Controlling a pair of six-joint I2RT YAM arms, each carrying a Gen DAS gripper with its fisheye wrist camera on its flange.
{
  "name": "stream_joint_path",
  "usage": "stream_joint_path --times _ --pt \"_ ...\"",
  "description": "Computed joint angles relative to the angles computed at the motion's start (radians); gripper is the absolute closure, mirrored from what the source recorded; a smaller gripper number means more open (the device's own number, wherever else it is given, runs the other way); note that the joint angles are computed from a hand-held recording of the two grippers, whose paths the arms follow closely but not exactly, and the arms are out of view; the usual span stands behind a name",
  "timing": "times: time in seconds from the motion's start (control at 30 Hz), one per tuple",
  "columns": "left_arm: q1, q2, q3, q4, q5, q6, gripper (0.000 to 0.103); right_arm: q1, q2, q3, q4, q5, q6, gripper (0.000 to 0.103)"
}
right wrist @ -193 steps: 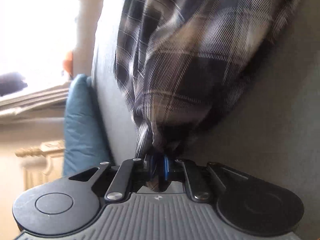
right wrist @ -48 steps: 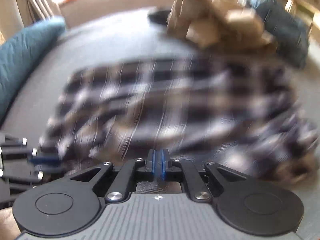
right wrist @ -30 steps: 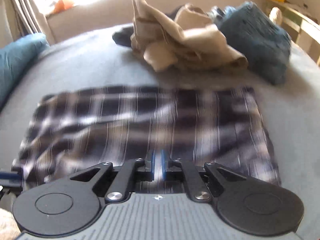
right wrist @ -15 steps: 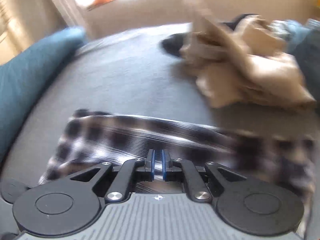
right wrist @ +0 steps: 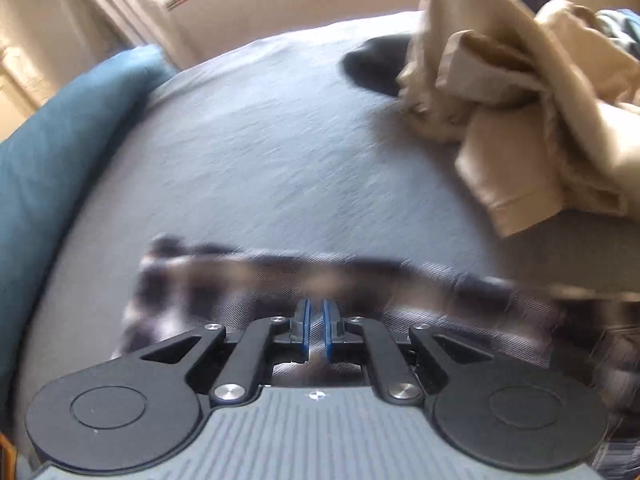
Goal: Fold clothes
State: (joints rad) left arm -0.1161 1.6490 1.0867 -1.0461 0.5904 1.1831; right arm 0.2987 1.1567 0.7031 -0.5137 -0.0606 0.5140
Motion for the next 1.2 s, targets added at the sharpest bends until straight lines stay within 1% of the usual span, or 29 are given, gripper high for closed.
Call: stream_joint_path --times 0.03,0.1,0.2,0.23,0.37,0.47,0.5,0.57,0.73,0.8,0.9,0.93,0.97,1.0,1.03,1.1,1.13,1.17,1.2 --pt "0.001 0.002 -0.001 0.0 0.002 0.004 0.085 0.01 0.015 0.004 0.012 -0.009 -0.009 0.096" --pt "0.005 0.002 -0.004 0.0 0.005 0.011 0.085 0.033 0.1 0.02 0.075 0.02 -0.013 0.096" --pt "0.016 -0.008 -0.018 0.006 0.016 0.01 0.085 0.054 0.198 0.068 0.086 0.094 0.05 0.096" --pt "0.023 -0.015 -0.028 0.012 0.022 0.011 0.085 0.057 0.206 0.085 0.077 0.103 0.073 0.096" --pt "0.062 -0.035 -0.071 0.039 0.059 0.01 0.084 0.095 0.155 0.149 0.022 0.024 0.034 0.096" --pt "0.086 -0.035 -0.086 0.046 0.082 0.014 0.084 0.128 0.273 0.23 0.036 -0.098 -0.034 0.096" --pt "0.091 -0.038 -0.092 0.049 0.086 0.023 0.084 0.144 0.334 0.266 0.045 -0.116 -0.054 0.096" --pt "0.099 -0.05 -0.108 0.057 0.093 0.041 0.084 0.166 0.448 0.332 0.079 -0.108 -0.066 0.096" --pt "0.107 -0.031 -0.087 0.052 0.11 0.044 0.084 0.153 0.612 0.456 0.134 -0.104 0.004 0.096" --pt "0.111 -0.019 -0.077 0.043 0.118 0.038 0.084 0.155 0.605 0.483 0.097 -0.122 -0.028 0.096" --pt "0.112 -0.006 -0.072 0.037 0.129 0.032 0.084 0.139 0.604 0.538 -0.009 -0.236 -0.155 0.095" --pt "0.115 -0.001 -0.069 0.033 0.132 0.037 0.084 0.139 0.622 0.559 -0.037 -0.257 -0.184 0.095" --pt "0.117 0.003 -0.066 0.03 0.134 0.042 0.084 0.143 0.649 0.581 -0.058 -0.267 -0.206 0.095" --pt "0.118 0.006 -0.065 0.027 0.134 0.049 0.084 0.151 0.68 0.6 -0.065 -0.248 -0.214 0.095" --pt "0.117 0.007 -0.061 0.024 0.132 0.057 0.084 0.161 0.713 0.612 -0.051 -0.213 -0.199 0.096" --pt "0.113 0.009 -0.051 0.014 0.124 0.073 0.084 0.144 0.726 0.583 0.039 -0.225 -0.112 0.097" --pt "0.112 0.011 -0.044 0.005 0.121 0.081 0.084 0.129 0.706 0.554 0.094 -0.236 -0.048 0.096" --pt "0.11 0.012 -0.039 -0.001 0.118 0.086 0.084 0.119 0.668 0.518 0.138 -0.216 -0.004 0.095" --pt "0.11 0.014 -0.035 -0.006 0.116 0.091 0.084 0.111 0.613 0.478 0.156 -0.177 0.009 0.095"
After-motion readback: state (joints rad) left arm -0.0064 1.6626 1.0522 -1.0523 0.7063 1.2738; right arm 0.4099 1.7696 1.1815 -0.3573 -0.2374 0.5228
